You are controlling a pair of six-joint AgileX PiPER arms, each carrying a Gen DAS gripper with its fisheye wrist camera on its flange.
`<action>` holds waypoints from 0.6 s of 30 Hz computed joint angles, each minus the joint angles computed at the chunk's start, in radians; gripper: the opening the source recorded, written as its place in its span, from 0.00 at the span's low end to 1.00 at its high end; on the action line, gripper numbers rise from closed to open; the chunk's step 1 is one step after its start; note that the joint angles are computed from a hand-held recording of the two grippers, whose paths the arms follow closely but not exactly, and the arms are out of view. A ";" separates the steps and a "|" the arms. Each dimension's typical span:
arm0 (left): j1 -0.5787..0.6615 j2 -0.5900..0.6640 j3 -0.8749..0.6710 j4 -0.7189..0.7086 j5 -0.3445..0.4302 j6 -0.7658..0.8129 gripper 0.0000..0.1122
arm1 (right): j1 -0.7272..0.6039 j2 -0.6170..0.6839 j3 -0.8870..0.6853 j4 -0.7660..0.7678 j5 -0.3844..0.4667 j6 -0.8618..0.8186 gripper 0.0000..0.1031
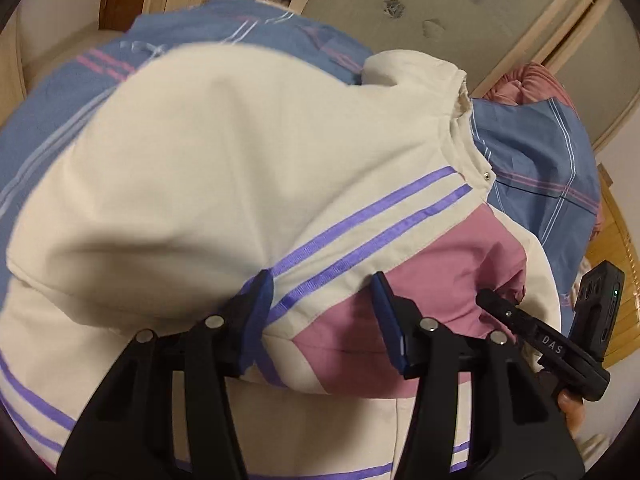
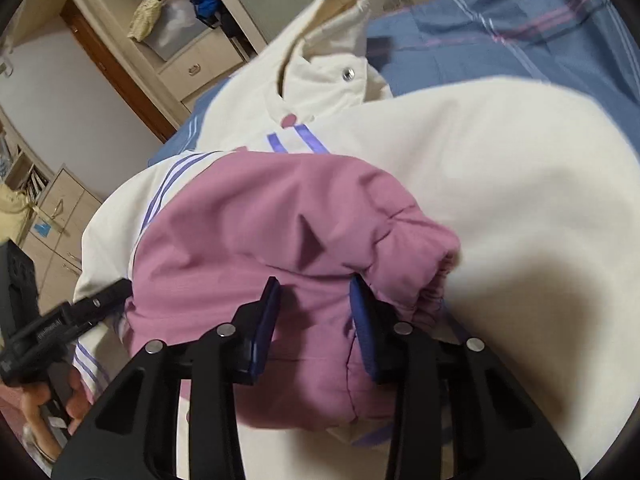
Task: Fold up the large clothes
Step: 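Grasp the cream hood with the right tool and fold it over the body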
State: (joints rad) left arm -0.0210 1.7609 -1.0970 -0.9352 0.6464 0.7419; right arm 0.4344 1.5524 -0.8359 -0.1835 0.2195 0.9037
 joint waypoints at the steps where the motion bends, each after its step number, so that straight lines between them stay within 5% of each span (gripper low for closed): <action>1: 0.011 -0.016 0.021 -0.031 0.002 0.036 0.46 | 0.018 -0.017 -0.016 0.007 0.045 -0.029 0.40; 3: 0.041 -0.086 0.081 -0.079 0.016 0.077 0.51 | 0.042 -0.087 -0.016 0.079 0.099 -0.140 0.53; 5: 0.065 -0.164 0.147 -0.188 0.020 0.183 0.60 | 0.043 -0.198 0.002 0.158 0.097 -0.233 0.79; 9: 0.034 -0.289 0.275 -0.435 -0.012 0.483 0.66 | 0.026 -0.233 -0.156 0.013 0.212 -0.161 0.89; 15: -0.050 -0.133 0.320 -0.642 -0.061 0.684 0.66 | -0.173 0.176 -0.699 0.120 0.480 -0.352 0.95; 18: -0.009 -0.095 0.320 -0.684 0.006 0.723 0.66 | -0.242 0.435 -0.999 0.112 0.574 -0.346 0.95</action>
State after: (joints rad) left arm -0.0305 1.6662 -0.7769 -1.6190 0.6528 1.4651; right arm 0.1925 1.9877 -1.8350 -0.0719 0.7934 0.5573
